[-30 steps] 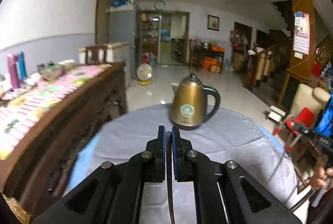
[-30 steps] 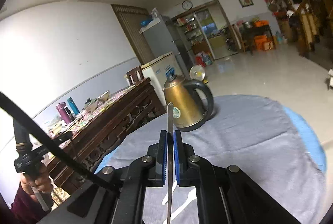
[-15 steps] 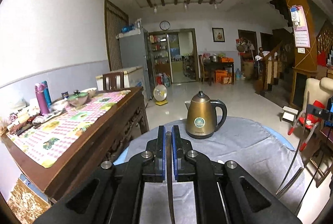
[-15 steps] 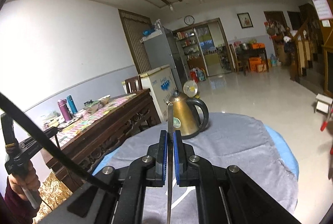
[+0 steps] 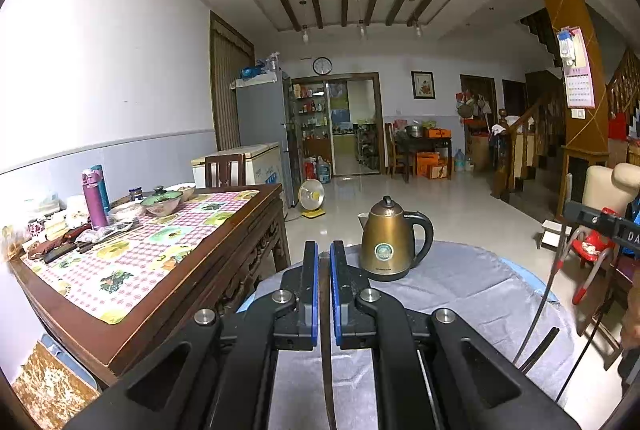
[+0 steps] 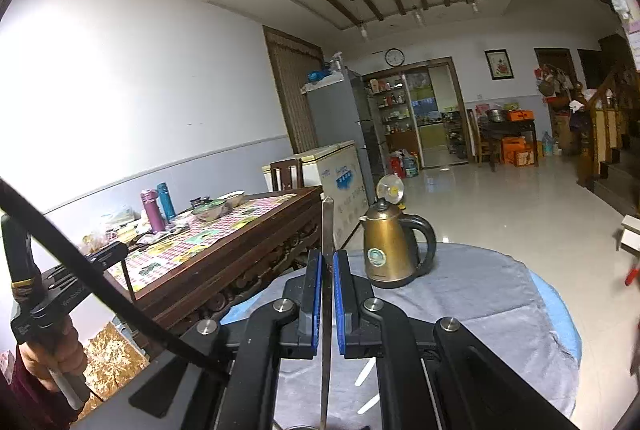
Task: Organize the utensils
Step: 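Lift both chopsticks and carry them above the grey cup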
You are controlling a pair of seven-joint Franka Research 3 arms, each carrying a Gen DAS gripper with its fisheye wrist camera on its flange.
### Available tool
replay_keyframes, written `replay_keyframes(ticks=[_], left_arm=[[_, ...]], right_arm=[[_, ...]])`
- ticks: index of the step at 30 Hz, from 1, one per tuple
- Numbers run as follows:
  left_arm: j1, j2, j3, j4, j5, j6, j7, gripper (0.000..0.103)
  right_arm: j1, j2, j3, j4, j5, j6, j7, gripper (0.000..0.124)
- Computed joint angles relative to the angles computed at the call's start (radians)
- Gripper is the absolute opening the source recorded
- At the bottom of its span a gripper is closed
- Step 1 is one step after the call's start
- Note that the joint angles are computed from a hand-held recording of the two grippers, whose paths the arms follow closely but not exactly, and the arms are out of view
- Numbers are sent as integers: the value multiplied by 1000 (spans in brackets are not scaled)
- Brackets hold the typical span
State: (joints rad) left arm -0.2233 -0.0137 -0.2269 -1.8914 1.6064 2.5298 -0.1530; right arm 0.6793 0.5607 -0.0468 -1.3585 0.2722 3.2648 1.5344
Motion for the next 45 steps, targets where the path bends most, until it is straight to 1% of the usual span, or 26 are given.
replay_keyframes(ticks=[1,5,10,17,20,23,27,31,34,38,40,42,45], left_arm=[[0,-5,0,-4,2,1,-4,6],[1,-22,-5,-20,10,0,-17,6],[7,-47,-9,-48,8,36,-50,6],[17,-80,-19,-86,-10,135,-82,6],[21,-85,-21,-97,-12,181,-101,6],[25,-84,-18,-102,-20,240,-120,6],[25,-77,-23,-93,-26,263,-124,6],[22,-69,-24,-81,-27,290,-149,6],[18,-55,-26,-63,-11,286,-179,6],[7,-24,-23,-32,3,288,-222,6],[0,-15,-21,-20,37,281,-269,6],[-9,2,-21,-1,64,263,-303,6],[-24,31,-18,28,69,228,-308,6]], right_arm=[[-5,5,11,9,-2,-4,-3,6],[7,29,14,46,-10,-15,-2,6],[4,45,40,68,-18,-18,-7,6],[22,20,43,5,-6,15,-12,6],[13,3,63,-34,3,34,-24,6],[26,-7,52,-61,20,46,-33,6],[32,-15,48,-88,41,62,-44,6],[61,-20,12,-108,71,73,-54,6],[106,-16,-44,-119,103,81,-55,6],[121,-10,-64,-127,137,93,-61,6],[141,-6,-90,-129,158,98,-68,6],[147,-1,-96,-129,171,103,-76,6],[157,4,-109,-130,191,110,-91,6]])
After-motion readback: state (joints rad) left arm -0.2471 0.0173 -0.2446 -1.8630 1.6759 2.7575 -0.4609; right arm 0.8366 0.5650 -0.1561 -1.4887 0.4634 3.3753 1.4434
